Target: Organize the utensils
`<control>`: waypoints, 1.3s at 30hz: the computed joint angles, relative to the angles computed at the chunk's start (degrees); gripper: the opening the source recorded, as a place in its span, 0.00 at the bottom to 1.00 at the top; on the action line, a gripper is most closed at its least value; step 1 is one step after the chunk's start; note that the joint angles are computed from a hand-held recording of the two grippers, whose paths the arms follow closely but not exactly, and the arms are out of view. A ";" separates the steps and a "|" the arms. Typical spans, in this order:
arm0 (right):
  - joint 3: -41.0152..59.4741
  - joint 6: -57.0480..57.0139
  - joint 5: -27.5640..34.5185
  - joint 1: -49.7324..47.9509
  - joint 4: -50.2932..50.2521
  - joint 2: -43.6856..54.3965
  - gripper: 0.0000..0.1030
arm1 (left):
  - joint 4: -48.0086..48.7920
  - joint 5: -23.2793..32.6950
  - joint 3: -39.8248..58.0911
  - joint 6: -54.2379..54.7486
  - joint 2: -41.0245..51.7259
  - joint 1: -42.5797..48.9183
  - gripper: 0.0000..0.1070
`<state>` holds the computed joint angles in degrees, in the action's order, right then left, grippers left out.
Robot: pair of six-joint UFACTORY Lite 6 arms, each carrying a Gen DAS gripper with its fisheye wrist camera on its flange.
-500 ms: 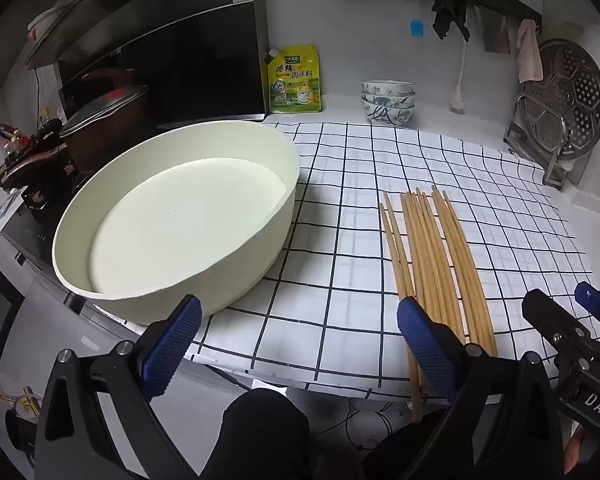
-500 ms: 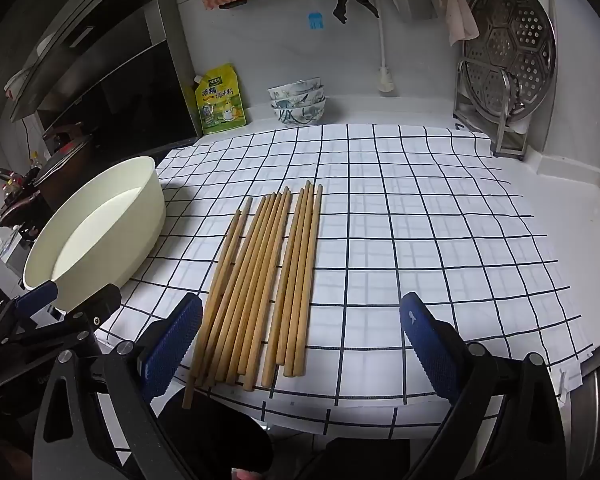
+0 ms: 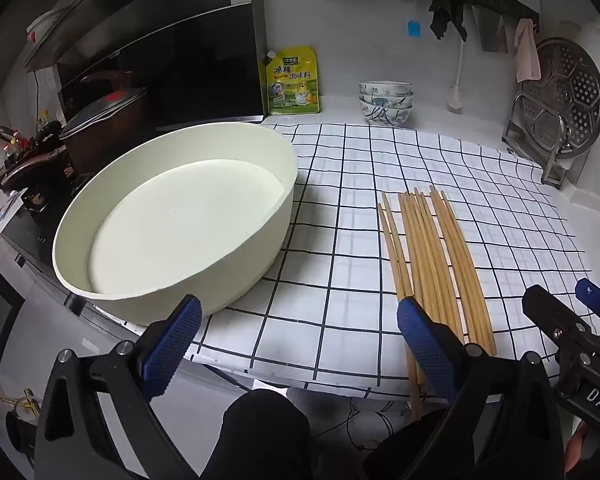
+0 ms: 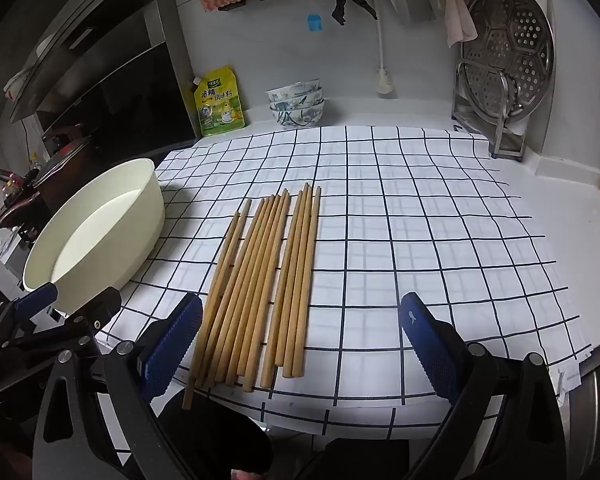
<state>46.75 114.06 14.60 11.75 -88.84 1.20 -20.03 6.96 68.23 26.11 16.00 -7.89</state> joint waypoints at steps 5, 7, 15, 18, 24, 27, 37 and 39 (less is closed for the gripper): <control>-0.10 0.25 0.05 0.09 -0.23 -0.11 0.92 | -11.37 0.27 -0.12 11.75 0.27 0.62 0.90; -0.14 -0.16 0.08 0.10 0.16 -0.26 0.92 | -12.21 0.13 -0.25 12.73 0.15 0.59 0.90; -0.77 -0.07 -0.41 -0.65 -0.52 -0.89 0.92 | -10.59 -0.04 0.13 10.86 0.33 0.68 0.90; -0.62 0.78 -0.45 -0.74 -1.46 -0.55 0.92 | -8.57 -0.57 -0.26 8.67 0.00 0.63 0.90; -0.26 -0.43 0.16 0.03 0.27 -0.53 0.92 | -8.14 -0.47 -0.21 8.12 -0.01 0.66 0.90; -0.33 -0.27 0.33 0.25 0.21 -0.59 0.92 | -6.80 -0.86 -0.57 7.08 -0.20 0.37 0.90; -0.18 -1.07 0.17 0.03 0.75 -0.69 0.92 | -11.71 -1.08 -1.02 12.19 -0.53 0.35 0.90; -0.15 -0.97 0.26 0.08 0.72 -0.63 0.92 | -11.69 -1.04 -1.02 12.17 -0.55 0.38 0.90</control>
